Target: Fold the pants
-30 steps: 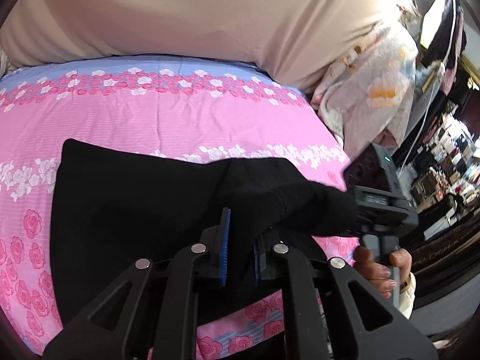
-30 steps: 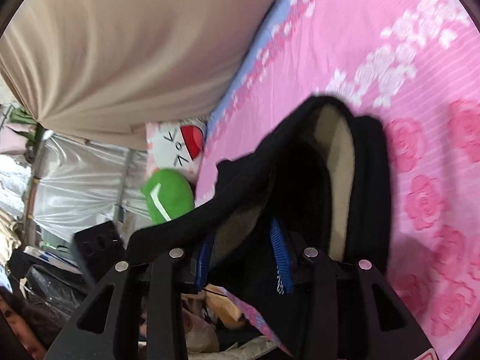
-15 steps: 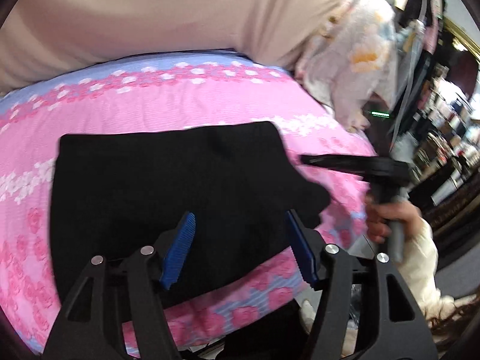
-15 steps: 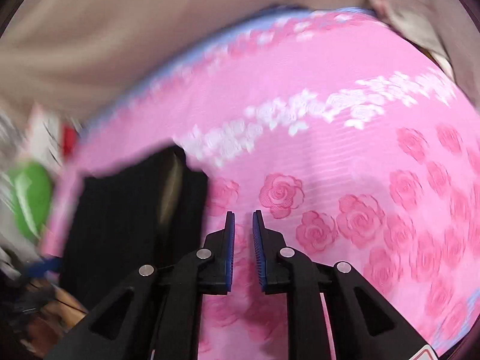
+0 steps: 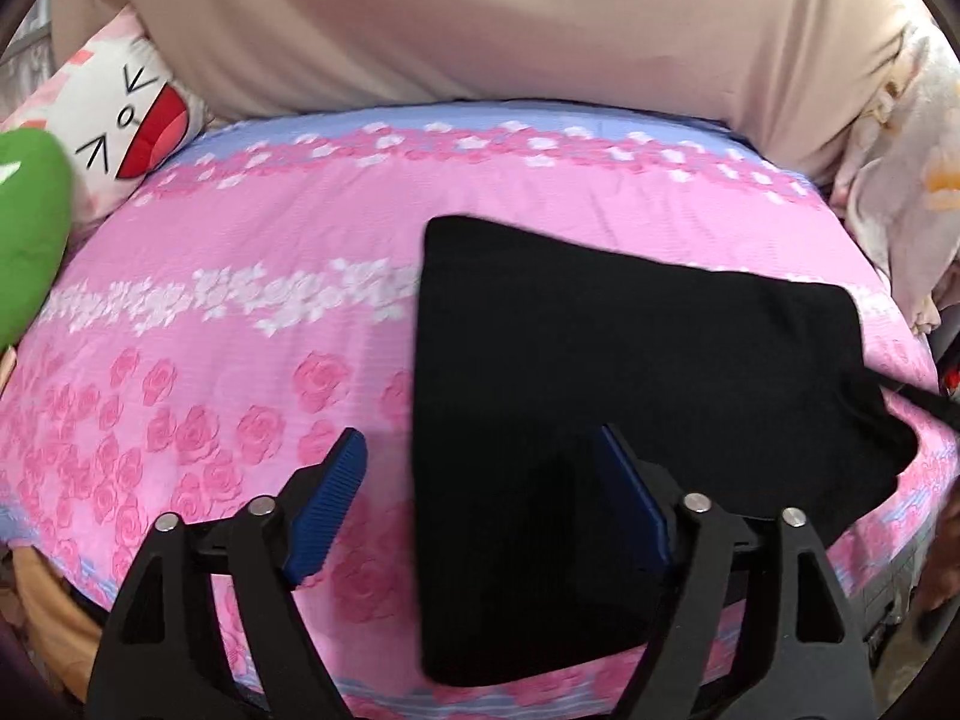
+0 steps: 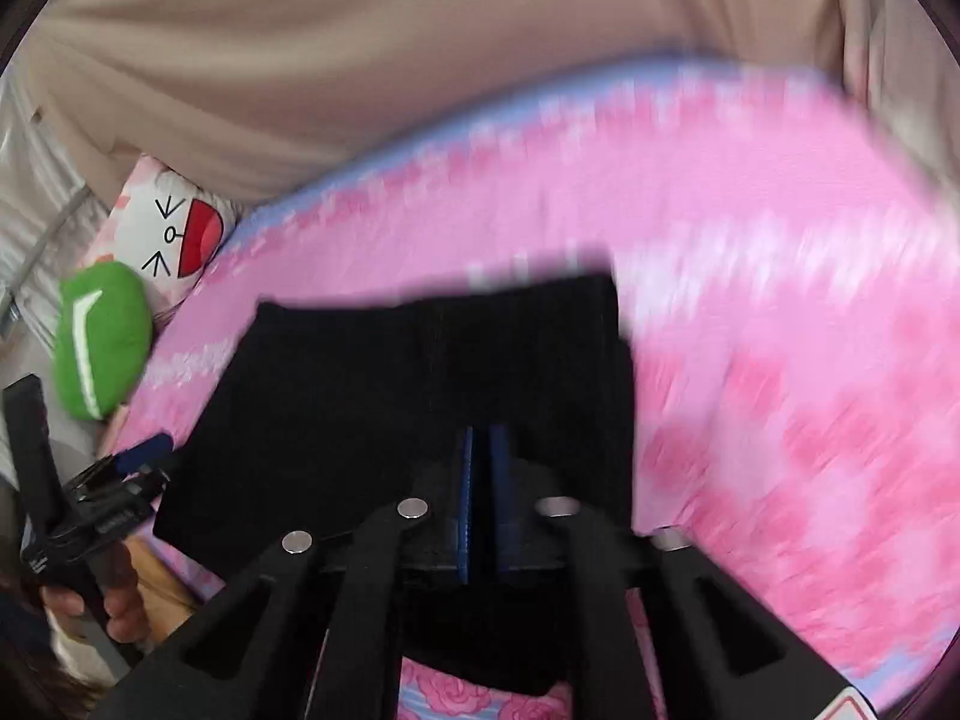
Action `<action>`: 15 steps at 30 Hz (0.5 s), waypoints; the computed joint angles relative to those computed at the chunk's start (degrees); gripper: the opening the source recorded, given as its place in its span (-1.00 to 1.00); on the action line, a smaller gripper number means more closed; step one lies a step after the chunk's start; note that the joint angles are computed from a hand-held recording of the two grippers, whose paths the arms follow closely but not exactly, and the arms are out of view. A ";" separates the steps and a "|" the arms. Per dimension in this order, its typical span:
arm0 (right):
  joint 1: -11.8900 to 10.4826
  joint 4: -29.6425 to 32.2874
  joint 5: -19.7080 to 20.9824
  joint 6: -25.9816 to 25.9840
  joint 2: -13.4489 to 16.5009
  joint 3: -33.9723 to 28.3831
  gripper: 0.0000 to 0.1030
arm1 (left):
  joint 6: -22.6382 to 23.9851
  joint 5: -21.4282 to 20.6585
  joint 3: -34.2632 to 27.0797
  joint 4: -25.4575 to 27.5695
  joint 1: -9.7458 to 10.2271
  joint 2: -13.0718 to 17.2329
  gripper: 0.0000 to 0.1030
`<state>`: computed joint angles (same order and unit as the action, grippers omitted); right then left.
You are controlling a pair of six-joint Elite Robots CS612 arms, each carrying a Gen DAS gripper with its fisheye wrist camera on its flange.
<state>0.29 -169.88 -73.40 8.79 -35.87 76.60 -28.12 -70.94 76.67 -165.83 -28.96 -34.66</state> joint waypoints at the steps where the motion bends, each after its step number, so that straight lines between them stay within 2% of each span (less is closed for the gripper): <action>1: 0.61 -1.39 -1.42 -1.91 -0.38 0.09 -0.59 | -0.50 -0.48 0.10 -0.12 0.24 0.13 0.51; 3: 1.40 1.10 0.47 -5.57 0.47 -2.52 -0.46 | -1.14 -1.11 0.13 0.05 0.45 0.33 0.52; 4: 1.86 3.64 -0.71 -7.65 1.87 -5.07 -0.44 | -1.31 -1.71 0.12 -0.03 0.59 0.44 0.53; 5: 2.18 6.12 -4.28 -8.22 3.24 -7.35 -0.43 | -1.18 -1.76 0.06 -0.34 0.55 0.59 0.56; 6: 2.24 10.73 -8.92 -7.71 5.19 -10.73 -0.59 | -1.00 -1.32 0.30 -0.47 0.49 0.52 0.63; 7: 2.19 13.08 -11.16 -5.33 6.95 -13.21 -0.64 | -0.72 -1.04 0.67 -0.78 0.50 0.39 0.68; 8: 1.74 13.03 -11.00 -0.55 7.18 -13.85 -0.63 | -0.29 -1.21 1.27 -1.40 0.58 0.15 0.69; 9: 1.59 13.36 -9.87 2.23 6.64 -13.77 -0.58 | -0.24 -0.63 1.93 -1.73 0.56 -0.17 0.69; 10: 1.87 12.20 -9.42 2.62 6.21 -13.52 -0.51 | -0.23 -0.24 2.24 -2.07 0.55 -0.31 0.71; 12: 2.96 9.34 -5.82 -2.08 5.84 -14.54 -0.50 | -0.53 -1.08 3.07 -3.27 0.95 -0.70 0.71; 14: 4.14 14.39 1.78 -8.73 7.14 -18.88 -0.50 | -1.06 -1.28 3.68 -4.19 1.13 -1.08 0.69; 15: 4.60 16.42 3.65 -10.85 8.11 -21.03 -0.50 | -1.16 -0.76 4.08 -4.68 1.15 -1.33 0.69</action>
